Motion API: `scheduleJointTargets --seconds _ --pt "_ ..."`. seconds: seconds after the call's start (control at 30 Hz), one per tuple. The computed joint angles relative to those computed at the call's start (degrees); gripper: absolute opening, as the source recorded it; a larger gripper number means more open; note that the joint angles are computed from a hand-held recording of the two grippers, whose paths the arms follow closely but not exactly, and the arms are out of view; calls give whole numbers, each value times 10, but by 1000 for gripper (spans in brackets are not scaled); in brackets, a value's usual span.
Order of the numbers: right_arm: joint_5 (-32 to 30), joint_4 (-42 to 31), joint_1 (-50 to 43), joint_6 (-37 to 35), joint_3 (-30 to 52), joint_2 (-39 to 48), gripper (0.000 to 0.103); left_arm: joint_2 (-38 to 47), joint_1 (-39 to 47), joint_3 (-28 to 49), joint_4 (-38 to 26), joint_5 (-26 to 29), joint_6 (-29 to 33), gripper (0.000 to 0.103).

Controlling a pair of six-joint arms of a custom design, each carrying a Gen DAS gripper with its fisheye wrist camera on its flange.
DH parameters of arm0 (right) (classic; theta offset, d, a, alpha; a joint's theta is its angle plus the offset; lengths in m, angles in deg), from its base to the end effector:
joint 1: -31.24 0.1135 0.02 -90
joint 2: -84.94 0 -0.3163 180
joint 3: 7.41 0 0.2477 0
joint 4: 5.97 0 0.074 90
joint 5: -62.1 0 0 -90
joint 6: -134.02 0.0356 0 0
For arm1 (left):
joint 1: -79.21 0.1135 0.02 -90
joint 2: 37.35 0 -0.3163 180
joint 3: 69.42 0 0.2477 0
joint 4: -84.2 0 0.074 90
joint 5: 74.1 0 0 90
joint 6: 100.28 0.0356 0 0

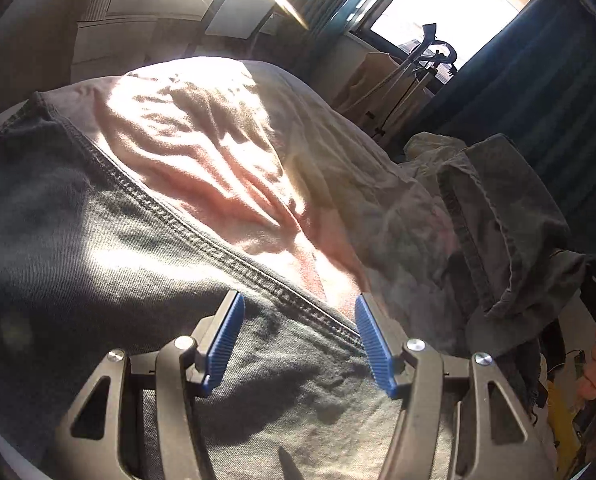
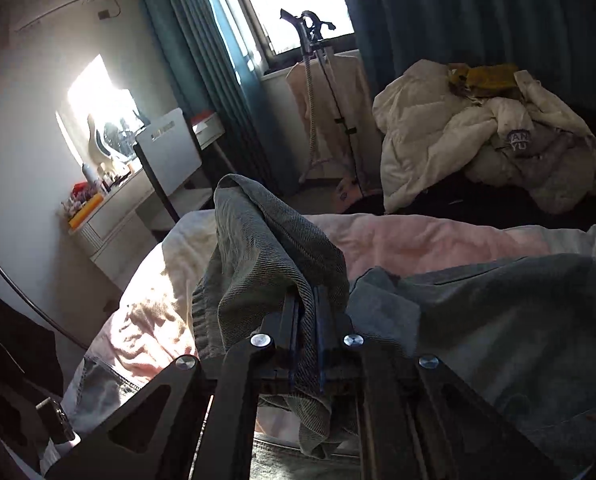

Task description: Fold clothes

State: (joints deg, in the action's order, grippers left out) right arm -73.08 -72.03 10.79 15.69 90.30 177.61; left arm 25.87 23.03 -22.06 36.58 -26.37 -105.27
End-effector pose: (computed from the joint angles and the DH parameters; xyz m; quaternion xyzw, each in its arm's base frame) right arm 0.3175 -0.0915 0.3645 -0.1573 0.8852 0.2433 0.3640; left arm 0.1093 -0.1201 0.2384 -0.3796 0.8288 -0.1198 0.3932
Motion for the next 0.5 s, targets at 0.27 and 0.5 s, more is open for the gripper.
scheduleJointTargets --seconds 0.27,0.5 --pt "-28 -130 -165 -49 185 191 4 46 -22 6 104 -5 44 59" --pt "-7 -218 -228 -86 279 376 5 77 -39 12 173 -18 94 59"
